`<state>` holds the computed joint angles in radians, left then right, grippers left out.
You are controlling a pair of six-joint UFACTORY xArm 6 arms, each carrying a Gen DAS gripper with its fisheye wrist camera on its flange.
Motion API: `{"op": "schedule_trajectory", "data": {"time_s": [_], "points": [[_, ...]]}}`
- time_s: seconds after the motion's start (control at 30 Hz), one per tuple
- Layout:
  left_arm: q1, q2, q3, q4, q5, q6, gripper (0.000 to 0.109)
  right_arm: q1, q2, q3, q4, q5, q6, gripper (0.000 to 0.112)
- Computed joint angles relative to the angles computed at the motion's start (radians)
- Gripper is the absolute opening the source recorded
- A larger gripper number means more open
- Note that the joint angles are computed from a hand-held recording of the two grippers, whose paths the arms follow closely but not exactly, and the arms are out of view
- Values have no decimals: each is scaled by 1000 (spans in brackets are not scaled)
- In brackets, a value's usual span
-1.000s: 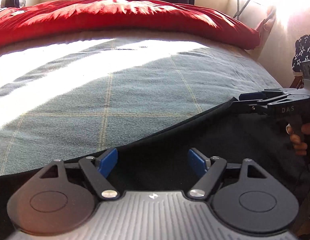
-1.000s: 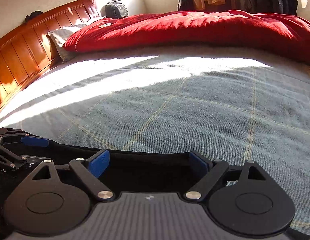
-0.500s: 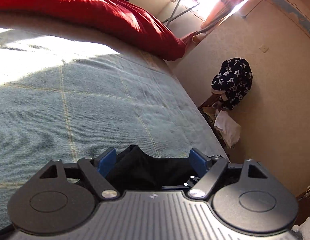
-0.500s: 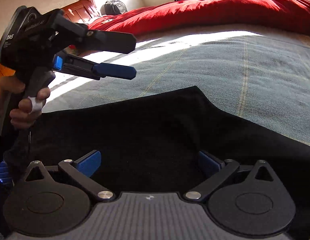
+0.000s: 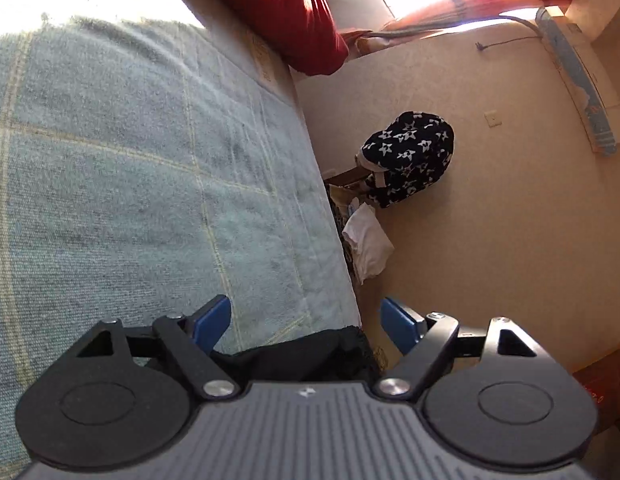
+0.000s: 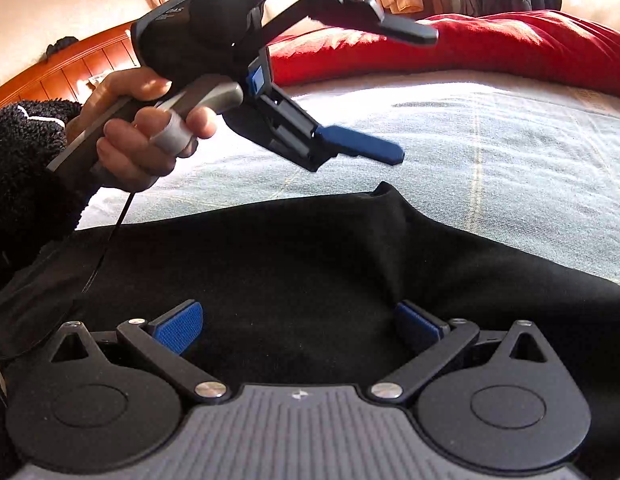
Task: Fold clothes
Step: 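Lift the left gripper away while the right gripper hovers over the trousers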
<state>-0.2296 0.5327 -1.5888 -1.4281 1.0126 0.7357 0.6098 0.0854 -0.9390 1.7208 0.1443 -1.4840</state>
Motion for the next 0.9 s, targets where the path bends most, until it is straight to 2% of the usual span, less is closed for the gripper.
{"op": "schedule_trajectory", "data": {"time_s": [0.03,0.13,0.2,0.27,0.3,0.5,0.53,0.6,0.73,0.83,0.9], "points": [[-3,-20,13,20,-23,-2,82,-1,0,-1,10,1,-7,103],[6,-72,54,99,22,9,84,-2,4,-3,-15,2,7,103],[-4,-104,84,187,6,2,85,-5,5,-4,-23,7,10,103],[-16,-112,89,292,-22,-47,85,-11,4,-4,-14,18,3,103],[-15,-102,79,312,-8,-77,85,-14,4,-4,-9,23,-1,103],[5,-110,113,198,106,-35,86,-27,6,-8,34,42,-42,103],[-3,-107,110,218,94,-47,86,-29,8,-10,36,44,-46,103],[-34,-103,105,295,8,-70,85,-34,10,-11,42,48,-56,103],[-79,-137,151,330,-229,-52,83,-39,10,-12,53,52,-69,103],[-68,-203,205,306,-255,-10,83,-31,13,-15,32,35,-57,103],[-63,-292,286,328,-292,37,83,-22,21,-20,-16,18,-19,103]]}}
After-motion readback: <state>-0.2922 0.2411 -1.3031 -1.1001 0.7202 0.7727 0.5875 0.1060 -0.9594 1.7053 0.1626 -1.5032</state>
